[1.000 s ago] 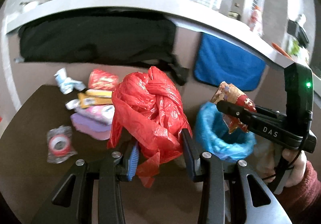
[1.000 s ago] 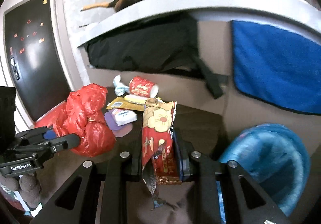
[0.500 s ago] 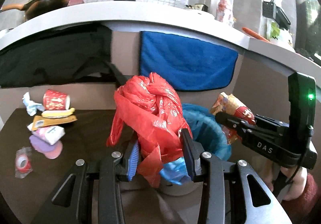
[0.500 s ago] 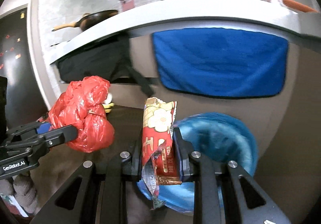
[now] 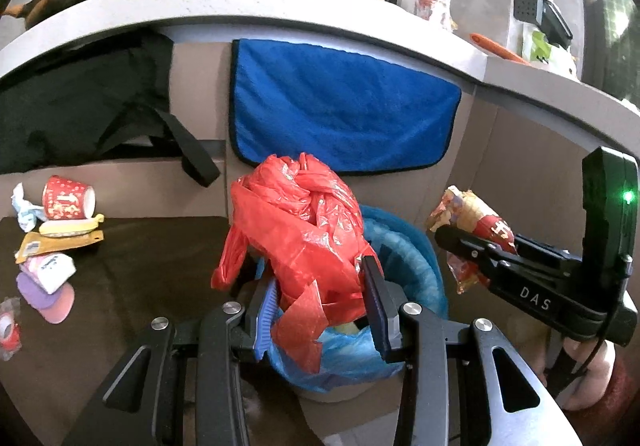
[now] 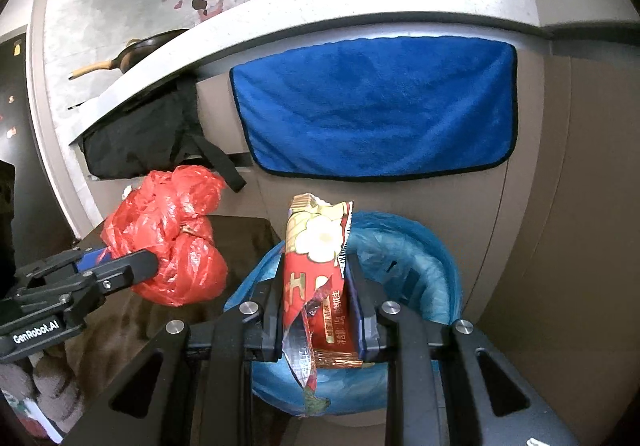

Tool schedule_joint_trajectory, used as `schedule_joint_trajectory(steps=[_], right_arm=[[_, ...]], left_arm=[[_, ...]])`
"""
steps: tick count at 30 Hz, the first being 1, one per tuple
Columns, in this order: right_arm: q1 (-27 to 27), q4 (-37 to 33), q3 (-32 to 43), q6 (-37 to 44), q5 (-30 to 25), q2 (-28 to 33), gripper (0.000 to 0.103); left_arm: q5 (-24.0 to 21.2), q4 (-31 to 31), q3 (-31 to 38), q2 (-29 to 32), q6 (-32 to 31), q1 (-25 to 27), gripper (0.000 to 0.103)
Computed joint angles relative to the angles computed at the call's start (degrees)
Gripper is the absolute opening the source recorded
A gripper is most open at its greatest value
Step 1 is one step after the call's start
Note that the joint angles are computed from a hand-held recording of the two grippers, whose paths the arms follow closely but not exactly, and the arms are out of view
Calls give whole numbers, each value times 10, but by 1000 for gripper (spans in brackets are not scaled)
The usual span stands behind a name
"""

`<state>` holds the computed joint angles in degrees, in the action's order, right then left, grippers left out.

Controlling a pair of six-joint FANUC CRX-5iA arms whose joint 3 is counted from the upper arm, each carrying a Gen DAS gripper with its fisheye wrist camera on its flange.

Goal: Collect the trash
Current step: 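Carry the bag and wrapper over the bin and open both tools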

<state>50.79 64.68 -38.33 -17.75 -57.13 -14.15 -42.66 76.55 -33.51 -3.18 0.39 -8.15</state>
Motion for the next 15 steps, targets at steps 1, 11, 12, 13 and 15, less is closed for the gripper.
schedule_joint_trajectory(steps=[1,11,12,13,15], right_arm=[[-3,0,-2,-2,3,0,23],[-37,-1,-8,-4,47,11,23],[-40,-1,-9,-5,50,12,23],[-46,-1,-11,-8,59,13,23],[-57,-1,-16,-13,73,14,23]], left_arm=[[4,2,0,3,-4,-4,40],[15,-13,30,47,21,-23,40],[17,-15,34,52,21,-25,40],[17,-19,37,57,24,-28,40],[17,-26,46,69,29,-32,40]])
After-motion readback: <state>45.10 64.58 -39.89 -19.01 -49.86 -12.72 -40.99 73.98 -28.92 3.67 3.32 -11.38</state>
